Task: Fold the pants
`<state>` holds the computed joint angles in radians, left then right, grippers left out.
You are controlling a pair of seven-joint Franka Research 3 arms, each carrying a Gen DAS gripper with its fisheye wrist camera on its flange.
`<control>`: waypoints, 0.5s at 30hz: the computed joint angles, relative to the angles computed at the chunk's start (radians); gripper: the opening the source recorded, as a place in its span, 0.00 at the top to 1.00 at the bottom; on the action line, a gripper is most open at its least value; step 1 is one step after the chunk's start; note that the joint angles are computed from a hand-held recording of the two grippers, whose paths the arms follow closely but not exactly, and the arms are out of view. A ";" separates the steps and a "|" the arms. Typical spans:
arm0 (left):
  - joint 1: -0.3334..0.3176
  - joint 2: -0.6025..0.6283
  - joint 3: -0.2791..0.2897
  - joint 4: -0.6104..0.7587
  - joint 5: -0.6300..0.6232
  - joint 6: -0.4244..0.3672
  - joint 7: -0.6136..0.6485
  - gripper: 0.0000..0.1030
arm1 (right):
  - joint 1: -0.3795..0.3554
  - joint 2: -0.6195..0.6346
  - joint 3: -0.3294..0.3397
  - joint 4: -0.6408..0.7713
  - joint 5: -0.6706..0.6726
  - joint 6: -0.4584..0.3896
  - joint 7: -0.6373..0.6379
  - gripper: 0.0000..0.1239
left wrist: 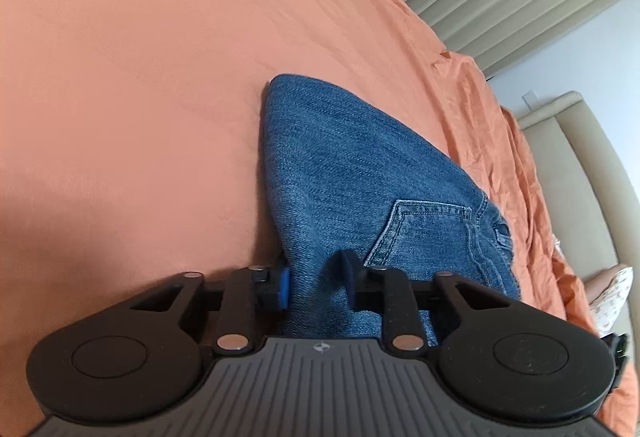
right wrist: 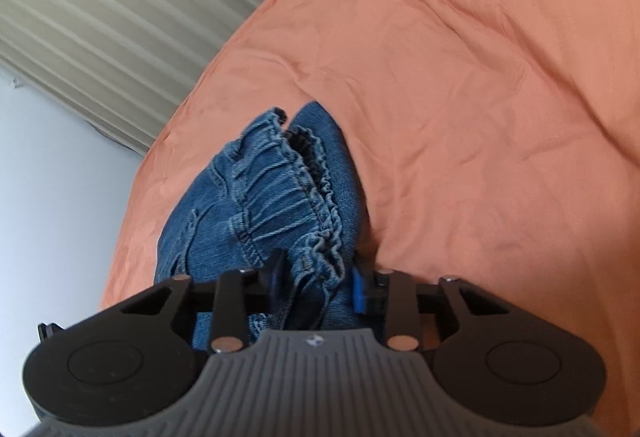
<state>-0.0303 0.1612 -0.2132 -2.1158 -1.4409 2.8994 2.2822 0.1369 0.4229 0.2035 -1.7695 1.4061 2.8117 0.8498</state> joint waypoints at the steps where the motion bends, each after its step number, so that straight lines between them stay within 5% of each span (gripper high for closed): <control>1: -0.005 -0.004 0.000 -0.003 0.019 0.013 -0.006 0.84 | 0.007 -0.006 -0.003 -0.003 -0.017 0.009 0.011 0.81; 7: -0.008 -0.019 -0.004 -0.012 0.072 0.035 -0.024 0.91 | 0.052 -0.044 -0.036 -0.011 -0.239 0.029 0.178 0.83; 15: -0.009 -0.075 0.009 -0.035 -0.042 0.005 0.076 0.93 | 0.087 -0.101 -0.064 0.006 -0.544 -0.007 0.398 0.84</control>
